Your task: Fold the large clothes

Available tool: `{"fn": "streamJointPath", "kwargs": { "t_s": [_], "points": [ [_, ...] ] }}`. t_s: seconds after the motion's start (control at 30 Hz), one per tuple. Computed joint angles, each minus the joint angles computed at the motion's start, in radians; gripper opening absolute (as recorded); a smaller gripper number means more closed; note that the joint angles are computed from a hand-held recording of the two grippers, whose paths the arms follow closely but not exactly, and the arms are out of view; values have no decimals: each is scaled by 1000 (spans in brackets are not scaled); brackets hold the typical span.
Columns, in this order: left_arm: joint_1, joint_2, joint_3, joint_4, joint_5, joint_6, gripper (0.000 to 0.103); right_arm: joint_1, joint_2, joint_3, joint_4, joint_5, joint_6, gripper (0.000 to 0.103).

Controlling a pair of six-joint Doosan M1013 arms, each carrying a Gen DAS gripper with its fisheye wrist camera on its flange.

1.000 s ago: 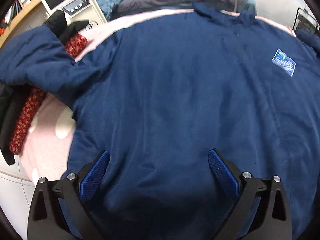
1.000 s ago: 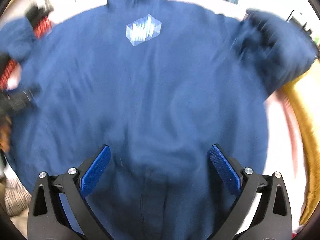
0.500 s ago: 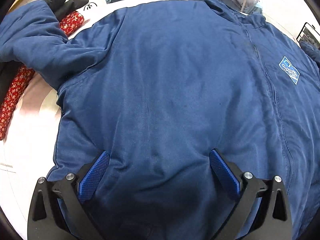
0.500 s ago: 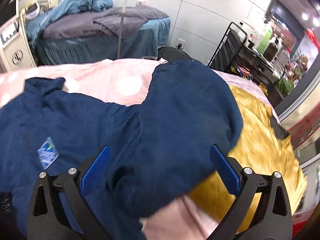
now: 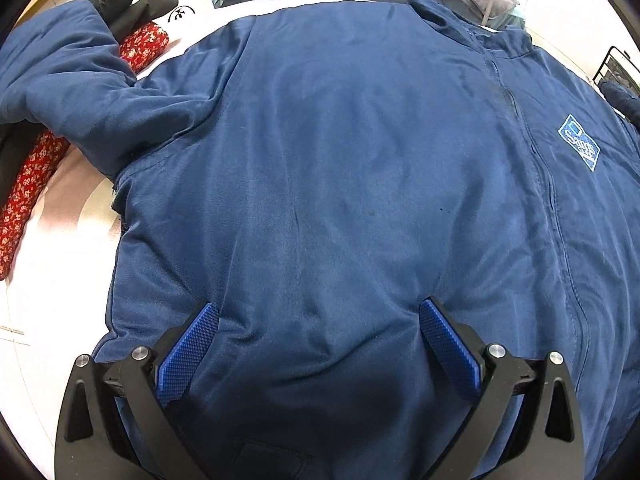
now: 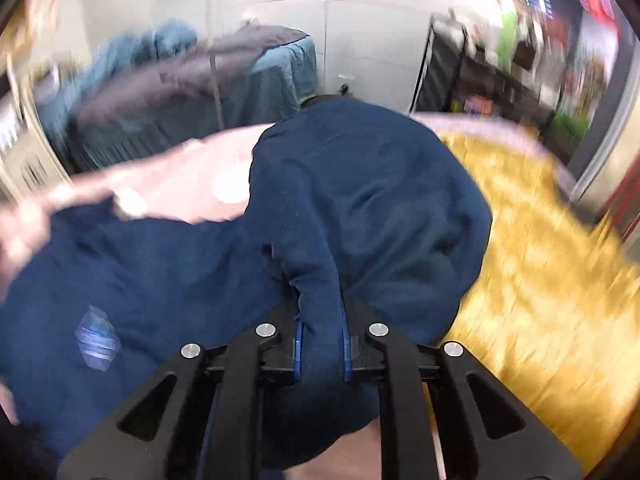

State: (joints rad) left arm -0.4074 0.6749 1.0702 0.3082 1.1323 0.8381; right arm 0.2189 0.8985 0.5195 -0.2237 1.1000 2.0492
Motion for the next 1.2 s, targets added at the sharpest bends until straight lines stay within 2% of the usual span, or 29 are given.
{"fn": "streamJointPath", "kwargs": {
  "t_s": [0.13,0.2,0.27,0.37,0.43,0.47,0.53,0.57,0.67,0.73,0.8,0.97,1.03,1.13,1.17,1.2],
  "points": [
    [0,4,-7,-2,11,-6,99,-15,-26,24,166,-42,-25,13],
    [2,7,-13,-8,17,-7,98,-9,-32,11,256,-60,-134,13],
    [2,9,-20,-11,26,-2,98,-12,-74,87,487,-162,-306,13],
    [5,1,-16,-15,18,-4,98,-18,-102,150,879,-215,-566,12],
    [6,-12,1,-17,-6,-22,97,-26,-96,151,1124,-128,-750,12],
    [8,-19,11,-21,-20,-29,97,-21,-92,152,1185,-77,-823,12],
    [11,-33,31,-27,-49,-48,97,0,-111,204,1150,-36,-943,12],
    [14,-42,41,-32,-66,-60,97,18,-120,220,1054,-44,-937,13],
    [21,-67,76,-41,-126,-114,97,74,-128,254,675,-71,-790,18],
    [25,-77,89,-54,-156,-141,97,94,-114,264,502,-44,-681,18],
    [26,-80,93,-65,-171,-142,97,102,-117,292,410,-58,-575,18],
    [16,-64,66,-47,-156,-81,97,77,-148,365,438,-130,-437,18],
    [12,-52,40,-46,-157,-46,97,71,-168,401,445,-198,-385,18],
    [10,-41,8,-58,-198,4,97,55,-213,477,511,-299,-373,18],
    [11,-36,-6,-79,-214,33,97,49,-222,487,525,-326,-330,18],
    [13,-29,-22,-98,-224,59,97,38,-225,493,559,-325,-309,18]
  ]
}}
